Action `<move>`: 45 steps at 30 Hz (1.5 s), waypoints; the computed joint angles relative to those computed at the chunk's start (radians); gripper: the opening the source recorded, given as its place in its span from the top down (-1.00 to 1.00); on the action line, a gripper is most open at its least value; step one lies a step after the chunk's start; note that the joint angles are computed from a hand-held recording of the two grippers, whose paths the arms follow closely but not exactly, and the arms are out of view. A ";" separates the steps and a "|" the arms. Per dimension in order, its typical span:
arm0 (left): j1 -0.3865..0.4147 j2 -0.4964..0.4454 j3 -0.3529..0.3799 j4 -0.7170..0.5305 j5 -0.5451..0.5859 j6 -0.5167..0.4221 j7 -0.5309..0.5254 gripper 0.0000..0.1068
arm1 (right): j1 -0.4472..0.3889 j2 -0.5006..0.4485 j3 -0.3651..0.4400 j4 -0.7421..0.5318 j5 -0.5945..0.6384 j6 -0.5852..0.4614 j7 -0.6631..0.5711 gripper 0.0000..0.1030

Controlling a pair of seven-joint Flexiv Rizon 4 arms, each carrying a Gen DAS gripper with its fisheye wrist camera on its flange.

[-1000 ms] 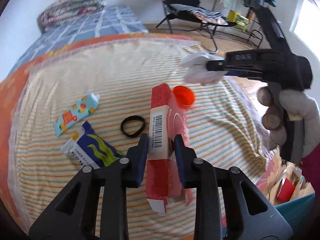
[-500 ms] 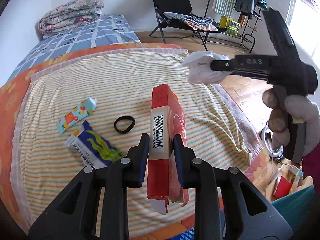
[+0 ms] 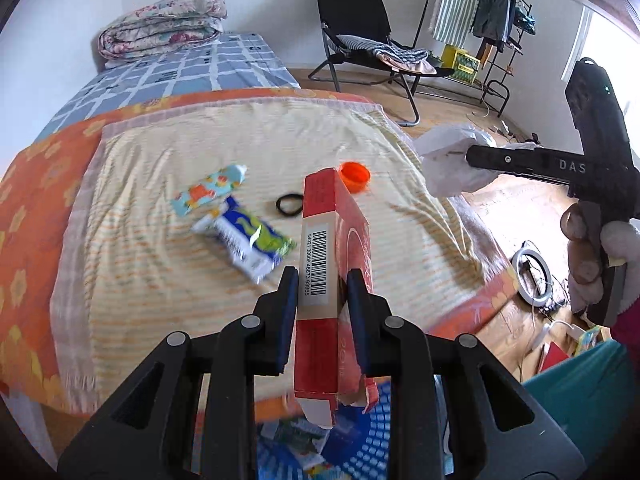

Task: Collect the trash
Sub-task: 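Grasp the red tissue box with the left gripper while the right grasps the white bag, then carry the tissue box and white bag over the blue basket and release both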

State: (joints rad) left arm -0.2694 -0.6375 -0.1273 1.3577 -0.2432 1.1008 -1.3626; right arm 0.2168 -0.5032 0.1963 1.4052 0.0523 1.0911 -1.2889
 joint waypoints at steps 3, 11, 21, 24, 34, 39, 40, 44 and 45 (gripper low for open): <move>0.018 0.064 -0.021 0.107 -0.014 0.032 0.033 0.56 | 0.010 0.035 0.023 0.050 0.005 0.002 -0.026 0.39; 0.050 0.179 -0.058 0.322 -0.077 0.087 0.131 0.55 | 0.042 0.102 0.056 0.164 0.036 0.000 -0.075 0.38; 0.052 0.233 -0.053 0.451 -0.121 0.090 0.178 0.55 | 0.087 0.150 0.073 0.278 0.055 -0.013 -0.099 0.38; 0.055 0.244 -0.058 0.474 -0.137 0.087 0.193 0.56 | 0.096 0.155 0.078 0.301 0.062 -0.024 -0.108 0.38; 0.038 0.240 -0.034 0.494 -0.121 0.035 0.191 0.55 | 0.118 0.148 0.085 0.327 0.073 -0.069 -0.124 0.38; 0.032 0.224 -0.017 0.479 -0.090 -0.003 0.166 0.54 | 0.132 0.138 0.084 0.334 0.061 -0.098 -0.136 0.37; 0.032 0.223 -0.017 0.479 -0.087 -0.006 0.164 0.54 | 0.134 0.134 0.084 0.330 0.061 -0.105 -0.134 0.37; 0.028 0.213 -0.009 0.471 -0.063 -0.025 0.150 0.53 | 0.130 0.119 0.090 0.316 0.081 -0.142 -0.154 0.35; 0.028 0.211 -0.007 0.469 -0.060 -0.029 0.147 0.52 | 0.132 0.117 0.089 0.315 0.081 -0.147 -0.154 0.35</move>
State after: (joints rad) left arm -0.2412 -0.4269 -0.1347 1.8262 -0.3029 1.0717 -1.2157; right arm 0.3488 -0.3863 0.2851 1.7206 0.1328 0.9439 -1.4430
